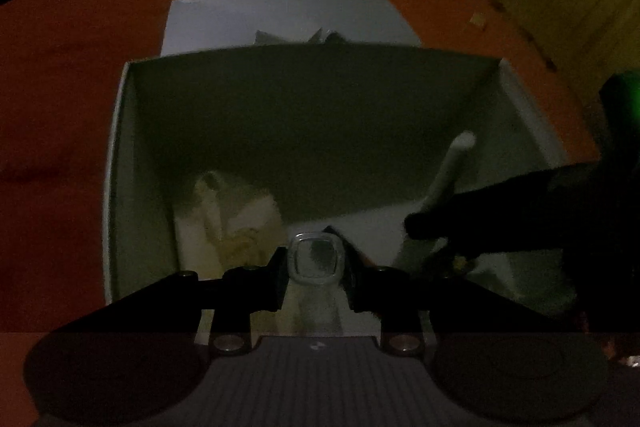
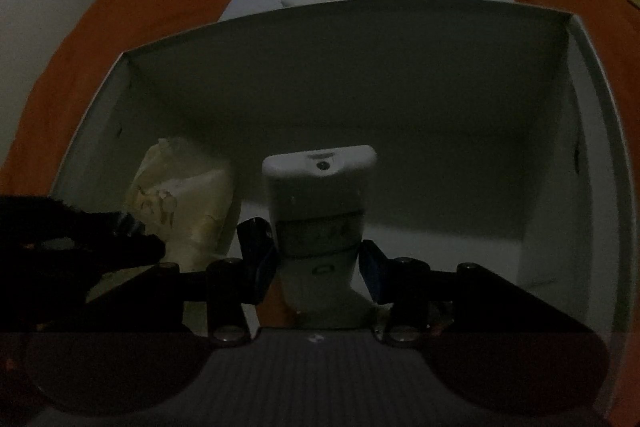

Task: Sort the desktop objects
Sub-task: 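Lower the cup and bottle into the box beside the bag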

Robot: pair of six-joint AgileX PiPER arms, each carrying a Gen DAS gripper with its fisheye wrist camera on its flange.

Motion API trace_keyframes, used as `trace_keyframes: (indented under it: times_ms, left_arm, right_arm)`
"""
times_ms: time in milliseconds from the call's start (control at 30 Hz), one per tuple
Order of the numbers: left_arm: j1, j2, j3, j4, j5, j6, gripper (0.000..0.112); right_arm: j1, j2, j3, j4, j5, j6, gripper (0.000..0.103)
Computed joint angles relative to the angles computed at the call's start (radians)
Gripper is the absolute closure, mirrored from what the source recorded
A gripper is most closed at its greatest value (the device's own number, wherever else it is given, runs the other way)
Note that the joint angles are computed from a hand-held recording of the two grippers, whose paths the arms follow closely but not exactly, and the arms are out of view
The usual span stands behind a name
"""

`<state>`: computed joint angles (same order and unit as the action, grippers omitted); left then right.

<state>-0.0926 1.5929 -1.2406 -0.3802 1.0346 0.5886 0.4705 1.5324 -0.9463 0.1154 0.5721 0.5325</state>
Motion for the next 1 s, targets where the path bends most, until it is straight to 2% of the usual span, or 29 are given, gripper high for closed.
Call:
trace_keyframes:
  times_ms: [100,200,267,367,400,500,667,1000]
  left_arm:
    - [-0.014,0.009,0.033,0.021,-0.017,-0.012,0.086]
    - [-0.041,0.015,0.066,0.061,-0.048,-0.034,0.079]
    - [-0.045,0.008,0.078,0.069,-0.053,-0.037,0.078]
    - [-0.056,-0.02,0.096,0.087,-0.089,-0.046,0.049]
    - [-0.056,-0.029,0.104,0.087,-0.103,-0.044,0.046]
    - [-0.055,-0.037,0.119,0.084,-0.11,-0.037,0.046]
    - [-0.064,-0.065,0.148,0.095,-0.135,-0.027,0.041]
    - [-0.07,-0.052,0.132,0.1,-0.136,-0.059,0.041]
  right_arm:
    - [0.023,-0.01,-0.016,-0.031,0.035,0.031,0.055]
    - [0.027,0.034,-0.058,-0.03,0.078,0.024,0.055]
    - [0.024,0.063,-0.082,-0.011,0.112,0.006,0.055]
    - [0.016,0.074,-0.083,0.026,0.117,-0.038,0.058]
    - [0.018,0.068,-0.077,0.021,0.109,-0.037,0.058]
    - [0.032,0.068,-0.074,-0.022,0.104,0.0,0.058]
    - [0.023,0.07,-0.053,0.016,0.094,-0.033,0.058]
    - [-0.001,0.055,-0.027,0.033,0.069,-0.039,0.058]
